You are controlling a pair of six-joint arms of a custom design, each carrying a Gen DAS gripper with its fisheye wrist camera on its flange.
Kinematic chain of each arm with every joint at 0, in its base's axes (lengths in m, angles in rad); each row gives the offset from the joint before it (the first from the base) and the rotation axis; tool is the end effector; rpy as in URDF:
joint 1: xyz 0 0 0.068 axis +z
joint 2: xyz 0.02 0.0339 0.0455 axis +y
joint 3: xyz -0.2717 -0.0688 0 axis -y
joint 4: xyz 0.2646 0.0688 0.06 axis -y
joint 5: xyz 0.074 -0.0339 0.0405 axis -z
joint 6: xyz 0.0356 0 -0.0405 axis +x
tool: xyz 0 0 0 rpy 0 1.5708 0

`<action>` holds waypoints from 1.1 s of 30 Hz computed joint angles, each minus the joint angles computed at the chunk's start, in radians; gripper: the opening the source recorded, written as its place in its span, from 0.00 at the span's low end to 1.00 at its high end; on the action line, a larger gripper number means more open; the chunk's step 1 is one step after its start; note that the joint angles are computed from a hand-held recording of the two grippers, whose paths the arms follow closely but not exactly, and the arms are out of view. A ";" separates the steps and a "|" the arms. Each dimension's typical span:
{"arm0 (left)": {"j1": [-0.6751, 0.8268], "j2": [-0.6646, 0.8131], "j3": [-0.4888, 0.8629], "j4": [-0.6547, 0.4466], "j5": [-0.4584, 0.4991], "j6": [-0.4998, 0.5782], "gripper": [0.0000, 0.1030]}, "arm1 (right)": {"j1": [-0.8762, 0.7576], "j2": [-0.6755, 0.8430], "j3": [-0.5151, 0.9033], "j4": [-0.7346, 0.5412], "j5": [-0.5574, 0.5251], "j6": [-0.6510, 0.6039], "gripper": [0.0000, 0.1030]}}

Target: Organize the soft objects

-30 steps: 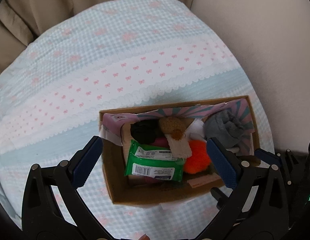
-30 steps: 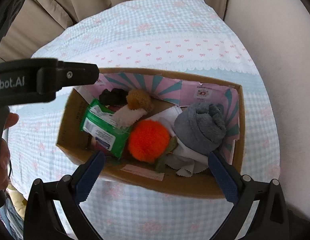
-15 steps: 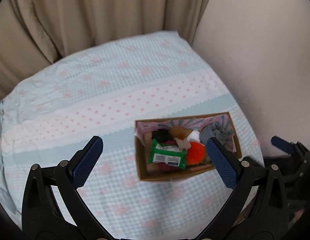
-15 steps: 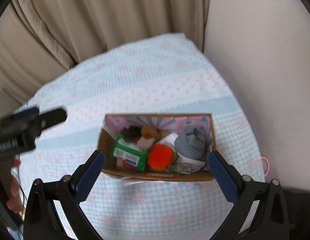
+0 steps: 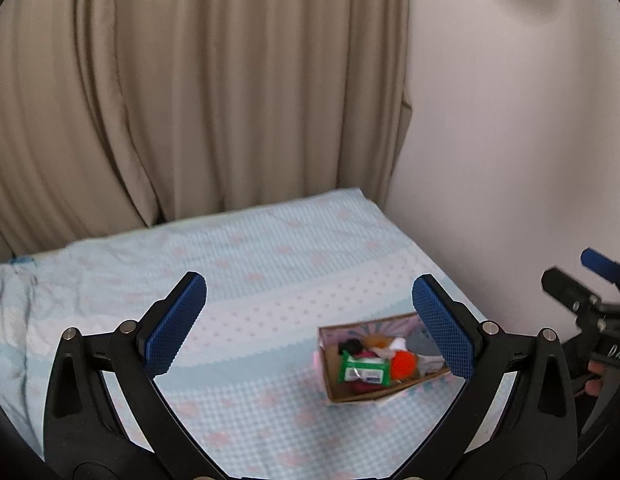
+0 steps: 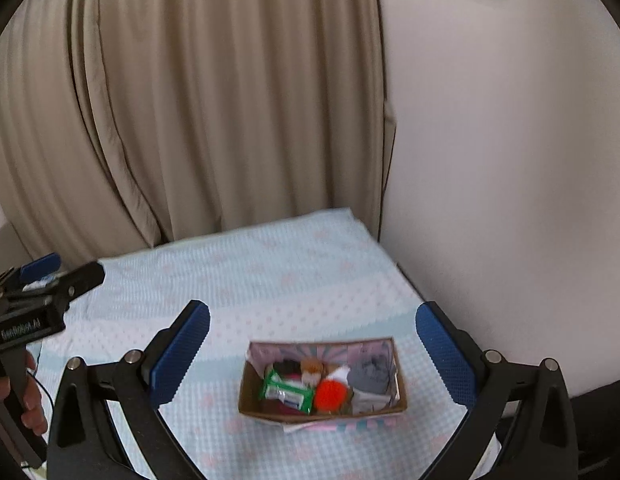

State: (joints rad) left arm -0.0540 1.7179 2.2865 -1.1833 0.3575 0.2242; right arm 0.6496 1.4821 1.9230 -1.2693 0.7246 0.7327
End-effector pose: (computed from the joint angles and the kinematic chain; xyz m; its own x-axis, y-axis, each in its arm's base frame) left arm 0.3370 -0.0307 0.5134 -0.4868 0.2349 -0.8414 0.4556 0.8900 -0.0151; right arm 0.2354 0.1492 0.4771 -0.5004 0.2488 -0.8292 0.3211 0.9429 0.0891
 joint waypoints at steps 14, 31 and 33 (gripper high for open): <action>0.195 -0.116 -0.085 0.044 0.169 0.061 1.00 | 0.198 0.156 0.233 -0.122 0.237 0.120 1.00; 0.232 -0.136 -0.106 0.024 0.204 0.072 1.00 | 0.234 0.238 0.353 -0.233 0.326 0.178 1.00; 0.238 -0.137 -0.100 0.020 0.212 0.069 1.00 | 0.236 0.237 0.354 -0.237 0.327 0.178 1.00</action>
State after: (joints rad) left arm 0.1844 1.5814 2.1866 -1.1638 0.5691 0.2927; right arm 0.8857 1.7186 2.2769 -1.5066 1.0517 0.9111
